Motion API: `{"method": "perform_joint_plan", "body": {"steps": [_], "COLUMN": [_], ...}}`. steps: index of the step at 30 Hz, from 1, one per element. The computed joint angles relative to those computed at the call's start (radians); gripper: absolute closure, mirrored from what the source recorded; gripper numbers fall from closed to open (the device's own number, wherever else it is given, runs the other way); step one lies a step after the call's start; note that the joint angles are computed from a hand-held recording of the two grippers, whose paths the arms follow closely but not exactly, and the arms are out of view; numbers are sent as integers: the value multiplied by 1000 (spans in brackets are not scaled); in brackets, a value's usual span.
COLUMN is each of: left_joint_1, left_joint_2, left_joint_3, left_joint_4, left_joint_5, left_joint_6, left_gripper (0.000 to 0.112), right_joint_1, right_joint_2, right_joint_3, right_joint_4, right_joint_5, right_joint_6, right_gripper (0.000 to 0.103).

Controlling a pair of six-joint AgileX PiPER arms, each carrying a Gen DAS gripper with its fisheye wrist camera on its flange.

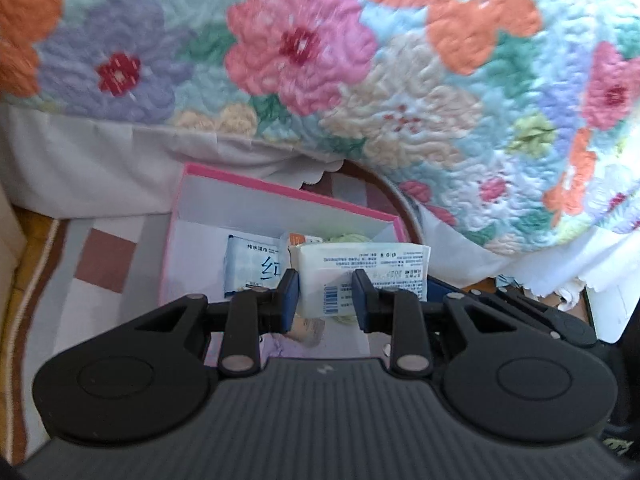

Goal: Organize objects
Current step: 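Carry the soap bar with the left tool into the pink box and release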

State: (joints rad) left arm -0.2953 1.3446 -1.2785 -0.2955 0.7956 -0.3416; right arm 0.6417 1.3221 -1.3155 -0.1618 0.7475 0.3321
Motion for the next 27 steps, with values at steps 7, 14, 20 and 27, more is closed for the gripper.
{"method": "perform_joint_plan", "body": {"steps": [7,14,20,27], "left_joint_1": [-22,-5,-31,-63], "left_joint_2": [197,397,486,464], "left_joint_3": [-13,-112,-179,-174], "left_joint_4": [-48,-157,-92,65], "left_joint_5": [-120,-152,-156,-146], "left_joint_6": [45,101,74,-29], "left_gripper": [85,85,86,82], "right_joint_1": [-162,-265,-299,-281], "right_joint_2": [142,291,369,373], "right_joint_3": [9,-48,-75,-78], "right_joint_4": [159,234,254,145], "right_joint_5": [-51,-73,-83,-59], "right_joint_6": [-143,-237,-294,-167], "right_gripper": [64,64,64,63]}}
